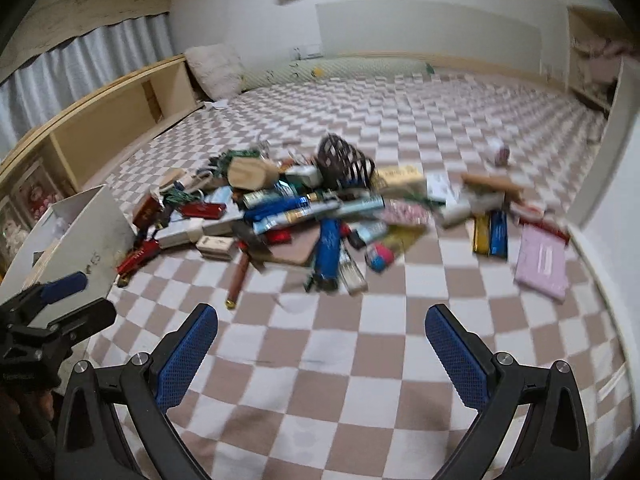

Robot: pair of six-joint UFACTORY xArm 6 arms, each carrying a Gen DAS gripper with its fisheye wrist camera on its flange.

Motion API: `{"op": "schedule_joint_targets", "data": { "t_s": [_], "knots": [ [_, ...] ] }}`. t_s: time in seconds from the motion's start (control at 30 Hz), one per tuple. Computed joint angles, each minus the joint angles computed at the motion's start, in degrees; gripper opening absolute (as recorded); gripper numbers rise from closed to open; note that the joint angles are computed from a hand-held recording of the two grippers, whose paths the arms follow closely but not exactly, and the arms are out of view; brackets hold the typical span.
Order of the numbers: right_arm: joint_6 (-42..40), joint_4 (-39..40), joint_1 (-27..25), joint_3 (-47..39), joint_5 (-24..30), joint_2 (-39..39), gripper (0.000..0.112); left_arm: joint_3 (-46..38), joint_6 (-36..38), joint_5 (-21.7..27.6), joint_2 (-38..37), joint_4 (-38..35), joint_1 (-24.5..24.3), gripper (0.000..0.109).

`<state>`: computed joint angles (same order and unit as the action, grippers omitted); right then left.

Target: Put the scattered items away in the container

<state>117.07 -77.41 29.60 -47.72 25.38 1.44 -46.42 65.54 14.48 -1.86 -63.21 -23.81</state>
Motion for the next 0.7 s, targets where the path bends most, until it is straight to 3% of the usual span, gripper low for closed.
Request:
{"op": "schedule_joint_targets", "data": {
  "t_s": [0.1,0.17,0.23,0.3,0.4,0.6,0.7],
  "knots": [
    [1.1,0.2,-1.4,0.8,-2.0,1.3,0.103,-1.6,-0.1,0.4,3.0,0.4,-0.7,0.084],
    [0.9,1.5,-2.8,1.7,-4.5,1.9,0.103,-2.6,0.6,0.3,4.6,0.1,-1.4,0.075],
    [1.0,1.5,-5.0,2.7,-9.7,2.1,0.103,-4.4,-1.8,1.4,7.0,2.0,-1.8,0.067],
    [6.2,-3.5,-6.9,3.1,-13.9,2.1,0.103,-6.5,-4.3,2.8,9.3,3.6,-2.1,0.062],
    [11.5,-7.3,-7.3,3.9,-13.5,1.1,0.103,-9.4,-7.6,2.7,12.8,6.2,-3.4,0.059],
    [15.3,-8.6,-8.7,4.9,-14.1,1.5,0.103,-14.1,-20.4,0.4,19.3,19.9,-5.8,0.055],
    [15.0,-8.6,-9.6,4.6,-14.5,2.2,0.103,-15.0,-21.7,-1.5,20.9,21.7,-6.3,0.032]
  ]
}}
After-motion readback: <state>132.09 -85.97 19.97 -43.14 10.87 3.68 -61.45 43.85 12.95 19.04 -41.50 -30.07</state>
